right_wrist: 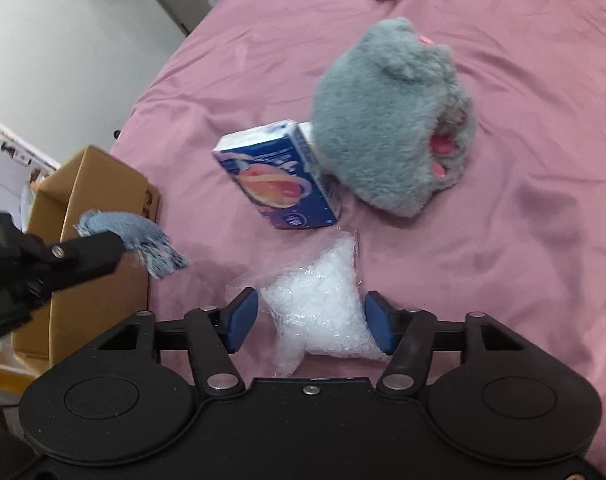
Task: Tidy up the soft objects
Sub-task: 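Grasp the fish plush with the left gripper while right grasps the foam bag, then carry fish plush and foam bag into the box and release both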
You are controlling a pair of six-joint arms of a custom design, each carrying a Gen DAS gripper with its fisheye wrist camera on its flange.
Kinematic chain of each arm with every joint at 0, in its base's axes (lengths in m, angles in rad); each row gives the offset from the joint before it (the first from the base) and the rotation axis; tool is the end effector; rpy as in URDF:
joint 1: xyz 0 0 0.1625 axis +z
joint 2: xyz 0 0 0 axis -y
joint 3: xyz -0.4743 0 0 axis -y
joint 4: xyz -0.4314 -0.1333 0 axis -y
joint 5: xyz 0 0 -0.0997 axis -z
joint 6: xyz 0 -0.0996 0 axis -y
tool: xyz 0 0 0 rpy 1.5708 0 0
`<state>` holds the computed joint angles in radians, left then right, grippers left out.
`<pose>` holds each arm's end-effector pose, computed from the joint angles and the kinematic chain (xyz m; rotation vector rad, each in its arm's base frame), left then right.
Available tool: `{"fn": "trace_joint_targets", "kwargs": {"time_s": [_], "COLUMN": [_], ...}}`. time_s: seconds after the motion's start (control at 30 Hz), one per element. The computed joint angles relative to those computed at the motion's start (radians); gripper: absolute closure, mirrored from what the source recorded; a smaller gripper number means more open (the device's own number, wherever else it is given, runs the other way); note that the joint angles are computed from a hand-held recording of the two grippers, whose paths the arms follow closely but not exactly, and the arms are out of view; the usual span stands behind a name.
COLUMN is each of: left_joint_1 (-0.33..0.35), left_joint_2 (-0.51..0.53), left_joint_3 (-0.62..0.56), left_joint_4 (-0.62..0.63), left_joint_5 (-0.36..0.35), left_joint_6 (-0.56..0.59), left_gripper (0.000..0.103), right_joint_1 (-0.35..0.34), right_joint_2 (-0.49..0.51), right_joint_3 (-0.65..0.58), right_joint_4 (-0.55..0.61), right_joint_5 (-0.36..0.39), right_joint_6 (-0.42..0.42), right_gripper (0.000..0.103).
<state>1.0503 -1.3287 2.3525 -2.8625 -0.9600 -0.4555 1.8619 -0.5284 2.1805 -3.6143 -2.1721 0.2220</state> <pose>-0.0615 -0.4902 0.2022 -0.0263 2.6394 -0.7037 0.2167 -0.4550 -0.0662 -0.0692 -2.5764 0.6957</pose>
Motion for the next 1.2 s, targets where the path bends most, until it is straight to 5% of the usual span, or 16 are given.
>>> {"fn": "trace_joint_targets", "kwargs": {"time_s": [0.17,1.2], "left_joint_1": [-0.011,-0.037], "left_joint_2": [-0.038,-0.258], "left_joint_3": [0.015,0.055], "left_joint_4": [0.013,0.06], "left_joint_5": [0.025,0.088], "left_joint_6": [0.018,0.111], "left_gripper": [0.102,0.102], "right_joint_1": [0.034,0.151], "right_joint_2": [0.003,-0.02], "right_joint_3": [0.001,0.02], "right_joint_4": [-0.01,-0.283], "right_joint_5": [-0.029,0.015], "right_joint_6": [-0.014,-0.118], "right_gripper": [0.066,0.071]}}
